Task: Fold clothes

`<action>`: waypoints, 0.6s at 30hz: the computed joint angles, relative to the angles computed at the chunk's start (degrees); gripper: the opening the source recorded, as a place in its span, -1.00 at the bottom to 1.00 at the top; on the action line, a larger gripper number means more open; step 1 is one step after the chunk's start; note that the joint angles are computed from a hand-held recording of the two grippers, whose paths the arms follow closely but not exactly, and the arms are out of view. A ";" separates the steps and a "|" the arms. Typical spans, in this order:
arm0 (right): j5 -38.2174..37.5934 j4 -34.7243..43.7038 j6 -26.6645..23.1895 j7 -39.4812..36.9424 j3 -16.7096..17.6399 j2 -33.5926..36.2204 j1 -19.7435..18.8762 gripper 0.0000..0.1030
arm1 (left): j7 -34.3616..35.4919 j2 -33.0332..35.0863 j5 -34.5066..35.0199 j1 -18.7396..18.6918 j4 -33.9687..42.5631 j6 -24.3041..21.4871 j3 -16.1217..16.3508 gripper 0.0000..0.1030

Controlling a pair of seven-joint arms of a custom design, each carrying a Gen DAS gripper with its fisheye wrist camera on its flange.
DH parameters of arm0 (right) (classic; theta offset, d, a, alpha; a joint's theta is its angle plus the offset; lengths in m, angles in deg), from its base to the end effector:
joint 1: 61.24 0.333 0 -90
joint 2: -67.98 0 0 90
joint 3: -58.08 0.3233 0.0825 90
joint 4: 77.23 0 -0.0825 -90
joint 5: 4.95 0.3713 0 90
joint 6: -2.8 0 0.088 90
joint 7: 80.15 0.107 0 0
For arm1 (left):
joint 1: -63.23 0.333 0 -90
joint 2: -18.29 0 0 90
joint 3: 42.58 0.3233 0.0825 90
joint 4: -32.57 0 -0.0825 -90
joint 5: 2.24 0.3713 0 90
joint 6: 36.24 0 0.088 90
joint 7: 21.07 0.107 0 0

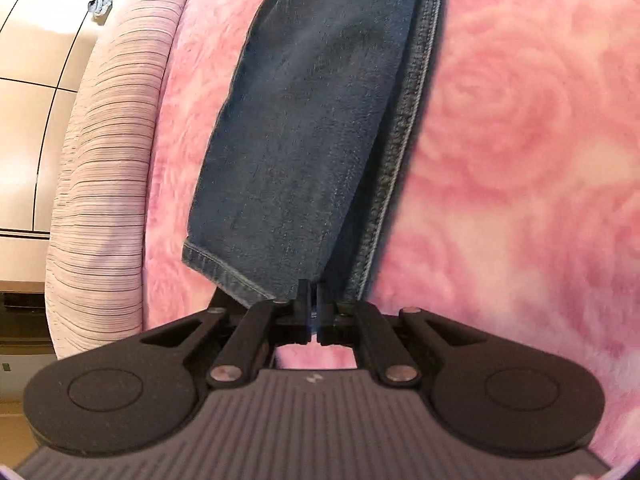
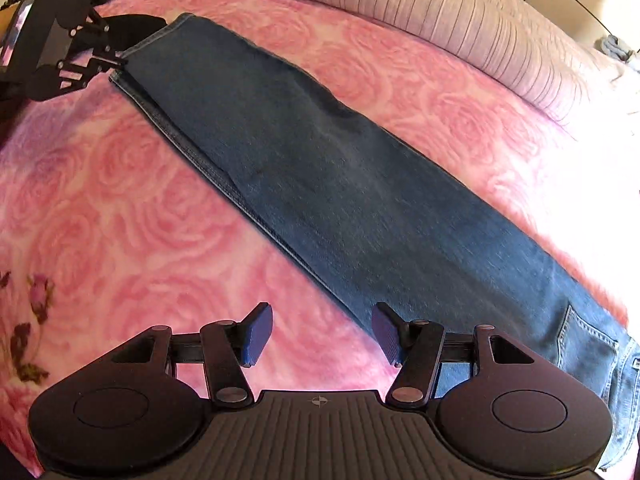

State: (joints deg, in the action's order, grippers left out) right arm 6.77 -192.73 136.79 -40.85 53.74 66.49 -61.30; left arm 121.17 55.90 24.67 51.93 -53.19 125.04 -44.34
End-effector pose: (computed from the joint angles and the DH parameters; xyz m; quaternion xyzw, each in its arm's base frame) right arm 0.5648 -0.0406 0.5124 -0.8879 0.4177 -0.1389 0.1334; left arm 0.7273 -0.1859 0.3692 -0.0230 0.9384 -0.0146 0.3444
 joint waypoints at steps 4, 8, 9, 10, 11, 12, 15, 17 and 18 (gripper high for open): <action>-0.94 0.80 -0.50 0.55 0.16 0.62 0.06 0.14 | -1.77 -0.66 3.98 -1.82 -3.26 5.16 3.02 -0.20; -1.78 0.81 -0.71 2.99 0.14 1.19 -0.07 0.14 | 1.04 1.32 5.04 -1.37 -1.85 6.14 2.80 -0.93; -1.97 0.87 -0.87 3.80 0.12 1.43 -0.14 0.14 | 1.54 1.89 4.48 -1.22 -0.89 4.88 2.45 -0.95; -2.25 1.04 -1.19 4.54 0.09 1.61 -0.22 0.14 | 1.58 2.14 2.98 -0.50 -0.09 3.95 1.53 -0.96; -2.38 1.04 -1.25 4.95 -0.01 1.56 -0.37 0.14 | 1.38 1.94 2.15 -0.23 0.15 3.55 1.23 -0.99; -2.50 1.04 -1.29 5.36 -0.10 1.49 -0.52 0.14 | 1.13 1.66 1.52 -0.06 0.26 3.25 1.08 -0.99; -2.49 0.42 -0.65 6.44 -0.68 0.93 -1.31 0.14 | 0.98 1.11 0.90 -0.18 0.38 1.79 1.08 -0.99; -3.89 0.67 -1.48 9.51 -1.05 1.15 -1.91 0.15 | 1.38 1.36 1.29 -0.77 0.87 -0.55 1.24 -0.99; -4.57 0.85 -1.94 11.05 -1.22 1.30 -2.22 0.15 | 1.12 2.09 1.82 -1.36 1.95 -1.30 1.72 -0.99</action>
State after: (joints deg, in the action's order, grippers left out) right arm 2.20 -191.87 134.85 -29.81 52.51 67.79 -63.52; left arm 122.29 57.99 26.49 50.57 -51.24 123.73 -42.62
